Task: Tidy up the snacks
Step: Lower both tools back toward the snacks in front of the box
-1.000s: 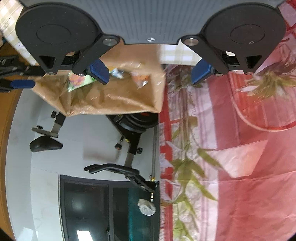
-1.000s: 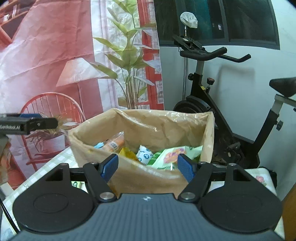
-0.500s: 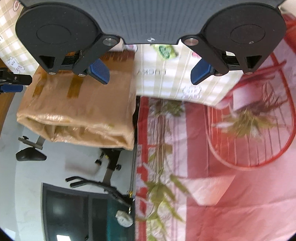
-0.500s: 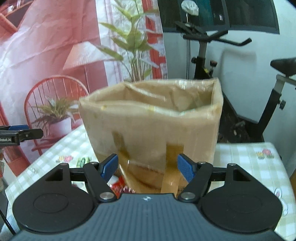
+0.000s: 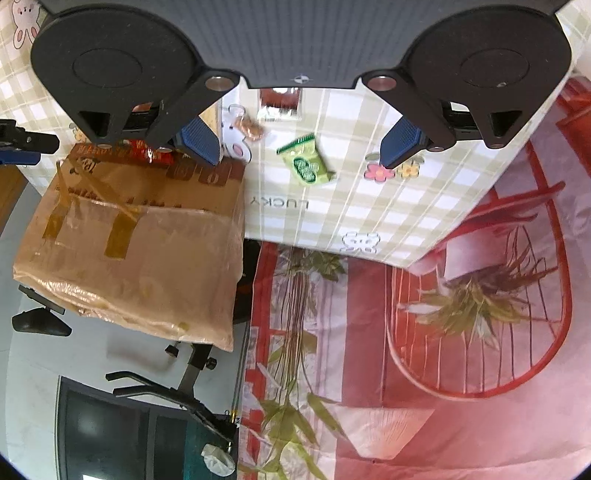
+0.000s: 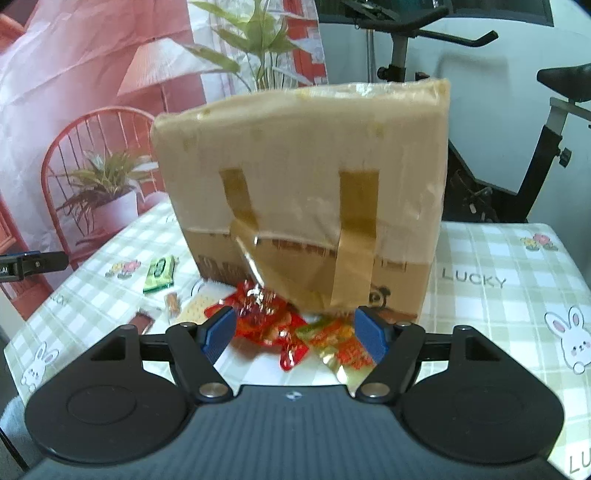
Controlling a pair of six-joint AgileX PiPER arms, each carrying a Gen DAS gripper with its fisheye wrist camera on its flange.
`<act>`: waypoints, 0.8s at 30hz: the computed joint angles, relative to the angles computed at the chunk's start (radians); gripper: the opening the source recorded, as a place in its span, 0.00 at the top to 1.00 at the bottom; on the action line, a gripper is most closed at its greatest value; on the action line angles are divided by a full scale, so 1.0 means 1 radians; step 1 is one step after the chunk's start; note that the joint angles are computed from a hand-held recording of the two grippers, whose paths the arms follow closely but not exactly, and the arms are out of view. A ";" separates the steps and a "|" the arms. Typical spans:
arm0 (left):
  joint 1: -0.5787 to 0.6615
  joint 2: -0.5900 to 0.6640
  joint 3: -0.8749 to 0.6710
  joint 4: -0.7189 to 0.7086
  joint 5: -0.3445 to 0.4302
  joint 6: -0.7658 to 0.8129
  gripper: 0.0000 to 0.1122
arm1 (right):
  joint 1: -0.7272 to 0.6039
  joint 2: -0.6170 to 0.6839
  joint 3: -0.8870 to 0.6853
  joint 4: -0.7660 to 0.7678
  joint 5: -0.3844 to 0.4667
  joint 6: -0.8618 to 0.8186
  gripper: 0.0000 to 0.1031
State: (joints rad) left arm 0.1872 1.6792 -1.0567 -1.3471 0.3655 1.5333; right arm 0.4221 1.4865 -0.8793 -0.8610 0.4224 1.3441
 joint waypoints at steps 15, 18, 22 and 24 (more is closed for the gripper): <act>0.006 0.046 0.031 0.040 0.004 -0.044 0.18 | 0.004 0.049 0.104 0.002 -0.044 0.023 0.29; 0.001 0.065 0.022 0.060 0.006 -0.058 0.18 | -0.020 0.085 0.097 -0.015 -0.064 0.002 0.29; 0.002 0.089 0.002 0.062 0.003 -0.074 0.19 | -0.077 0.151 0.059 -0.044 -0.107 -0.047 0.29; -0.002 0.099 -0.008 0.069 -0.001 -0.086 0.19 | -0.106 0.185 0.035 -0.051 -0.131 -0.081 0.29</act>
